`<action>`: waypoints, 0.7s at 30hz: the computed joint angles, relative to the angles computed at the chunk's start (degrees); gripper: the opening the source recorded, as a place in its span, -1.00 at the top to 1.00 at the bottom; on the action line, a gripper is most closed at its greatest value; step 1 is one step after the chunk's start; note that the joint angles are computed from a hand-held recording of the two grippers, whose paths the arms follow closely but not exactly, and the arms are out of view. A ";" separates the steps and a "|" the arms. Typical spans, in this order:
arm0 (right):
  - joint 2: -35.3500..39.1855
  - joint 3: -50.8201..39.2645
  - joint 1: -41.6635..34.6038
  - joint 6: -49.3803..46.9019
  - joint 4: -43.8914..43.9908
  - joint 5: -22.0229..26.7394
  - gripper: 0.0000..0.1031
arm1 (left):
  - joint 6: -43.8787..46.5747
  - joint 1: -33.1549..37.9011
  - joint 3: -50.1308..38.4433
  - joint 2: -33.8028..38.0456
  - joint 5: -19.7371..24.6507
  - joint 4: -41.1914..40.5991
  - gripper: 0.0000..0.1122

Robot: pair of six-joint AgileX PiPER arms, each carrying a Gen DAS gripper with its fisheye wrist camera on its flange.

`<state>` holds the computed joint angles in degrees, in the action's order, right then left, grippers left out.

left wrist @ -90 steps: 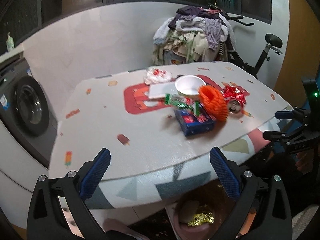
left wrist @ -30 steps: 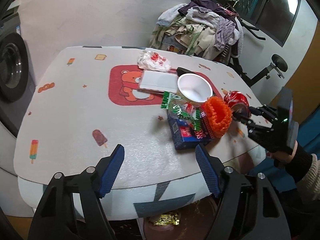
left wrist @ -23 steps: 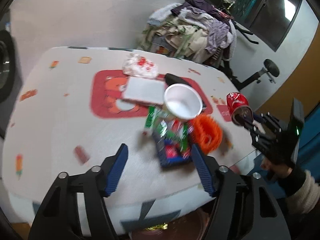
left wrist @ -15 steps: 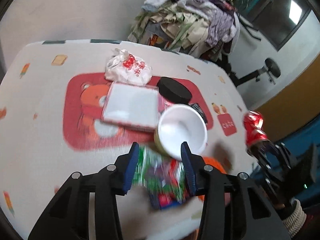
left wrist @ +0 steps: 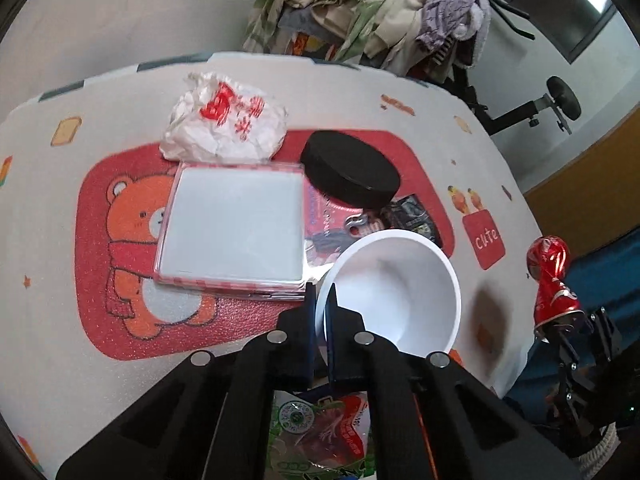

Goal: Collect trash
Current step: 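Grasp the white paper cup with the left gripper while the right holds the can, then lower the can and cup over the brown bin and release both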

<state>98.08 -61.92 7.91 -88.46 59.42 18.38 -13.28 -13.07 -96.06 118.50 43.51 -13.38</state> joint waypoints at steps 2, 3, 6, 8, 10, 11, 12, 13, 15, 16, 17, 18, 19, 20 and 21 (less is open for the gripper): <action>-0.25 -0.02 0.14 -0.22 0.19 0.21 0.27 | 0.09 0.12 1.22 -2.03 -1.19 0.53 0.91; -0.47 0.04 0.31 -0.24 0.15 0.27 0.27 | -0.25 0.14 1.70 -3.00 -1.49 1.01 0.91; -1.53 0.43 1.01 0.05 -0.07 0.25 0.27 | -1.02 0.38 3.07 -6.57 -2.27 2.15 0.91; -2.68 1.08 1.58 0.42 -0.24 0.33 0.27 | -1.88 -0.14 4.63 -9.46 -2.65 3.88 0.92; -3.69 1.52 1.91 1.22 -1.03 0.54 0.27 | -2.40 -1.13 7.91 -12.95 -3.99 4.84 0.92; -4.46 1.99 2.16 1.81 -1.59 0.73 0.27 | -2.69 -1.79 9.92 -14.75 -4.70 5.16 0.92; -5.16 2.37 2.43 2.59 -2.36 0.93 0.27 | -3.32 -2.68 12.76 -17.10 -5.72 5.83 0.92; -6.14 3.10 2.77 3.09 -3.02 1.11 0.27 | -3.80 -3.20 14.56 -18.58 -6.38 6.22 0.92; -7.94 4.32 3.42 4.31 -4.52 1.33 0.27 | -5.84 -4.35 19.23 -22.42 -7.90 7.53 0.92; -9.32 5.23 3.72 4.91 -5.20 1.85 0.27 | -6.80 -4.85 22.04 -24.78 -8.72 7.65 0.92; -10.46 5.86 3.72 5.12 -5.43 2.64 0.27 | -7.59 -5.39 24.85 -27.23 -9.50 7.73 0.92; -11.34 6.43 3.83 5.23 -5.55 3.09 0.27 | -9.11 -6.23 27.47 -29.70 -10.09 8.93 0.92; -12.50 7.33 4.12 5.25 -5.67 3.28 0.27 | -10.87 -7.01 28.96 -31.28 -10.20 10.60 0.92; -13.81 8.50 4.55 5.41 -6.06 3.35 0.27 | -13.10 -7.94 30.81 -33.38 -10.07 12.81 0.92; -15.00 9.66 5.01 5.75 -6.64 3.33 0.27 | -15.79 -8.81 32.50 -35.46 -9.92 15.39 0.92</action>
<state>83.07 -52.26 12.92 -82.71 52.78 21.71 -29.07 -21.88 -63.56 83.04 33.59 2.02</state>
